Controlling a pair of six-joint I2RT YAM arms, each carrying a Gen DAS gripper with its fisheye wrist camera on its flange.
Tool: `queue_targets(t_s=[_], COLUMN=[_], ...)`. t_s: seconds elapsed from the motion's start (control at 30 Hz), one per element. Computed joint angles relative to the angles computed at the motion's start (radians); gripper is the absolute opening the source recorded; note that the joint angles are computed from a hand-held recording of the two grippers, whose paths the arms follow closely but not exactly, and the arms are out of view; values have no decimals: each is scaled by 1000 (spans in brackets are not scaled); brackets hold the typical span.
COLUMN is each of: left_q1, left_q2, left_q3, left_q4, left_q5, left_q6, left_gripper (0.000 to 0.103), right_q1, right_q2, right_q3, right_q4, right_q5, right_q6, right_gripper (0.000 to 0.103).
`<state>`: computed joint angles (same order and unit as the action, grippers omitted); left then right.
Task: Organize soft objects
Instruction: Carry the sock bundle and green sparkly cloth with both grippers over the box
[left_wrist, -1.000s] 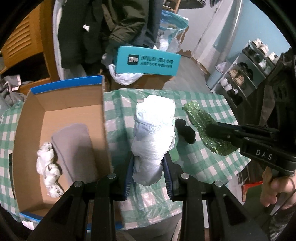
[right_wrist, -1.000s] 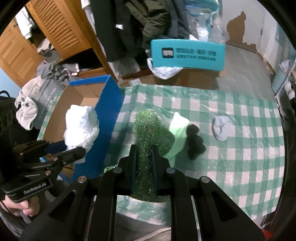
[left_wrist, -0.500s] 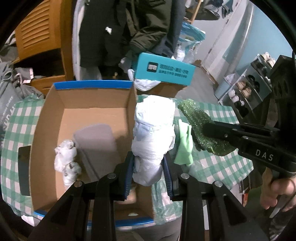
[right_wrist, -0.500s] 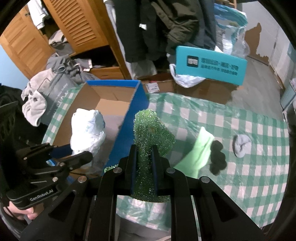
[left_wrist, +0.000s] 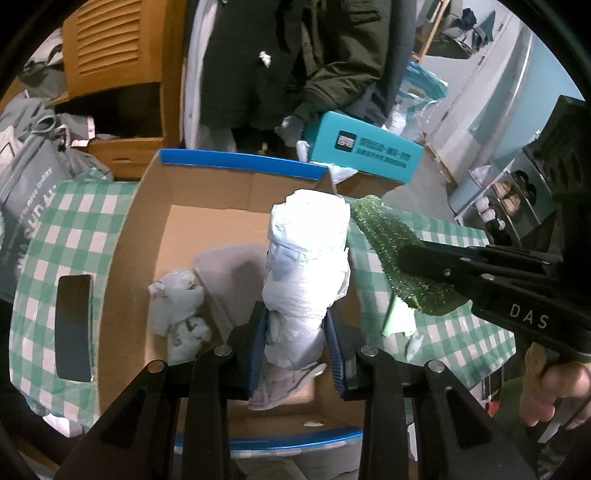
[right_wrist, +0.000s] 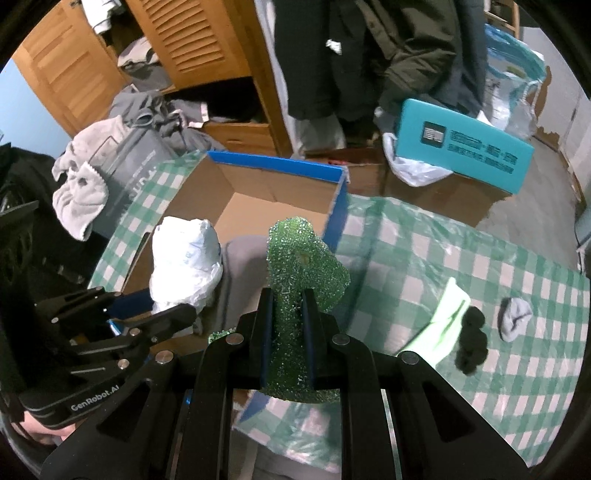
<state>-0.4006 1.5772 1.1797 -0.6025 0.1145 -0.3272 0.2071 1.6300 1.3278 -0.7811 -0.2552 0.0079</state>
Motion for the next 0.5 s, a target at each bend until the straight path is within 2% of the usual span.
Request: queue_targets(t_s=[0.3,0.5], left_q1=[82,109], left_q2=[-8,5], left_q3=[-28,-36], left_q4=[-1,1], left_q5=[-2,-43], left_q6=[26,44], left_gripper=[31,31], right_q1=[86,135], right_q2=[88,143], right_q3=[61,111], right_q4=[7,5], right_q5=[36,53], right_q6=[34,49], right_gripper=[14,14])
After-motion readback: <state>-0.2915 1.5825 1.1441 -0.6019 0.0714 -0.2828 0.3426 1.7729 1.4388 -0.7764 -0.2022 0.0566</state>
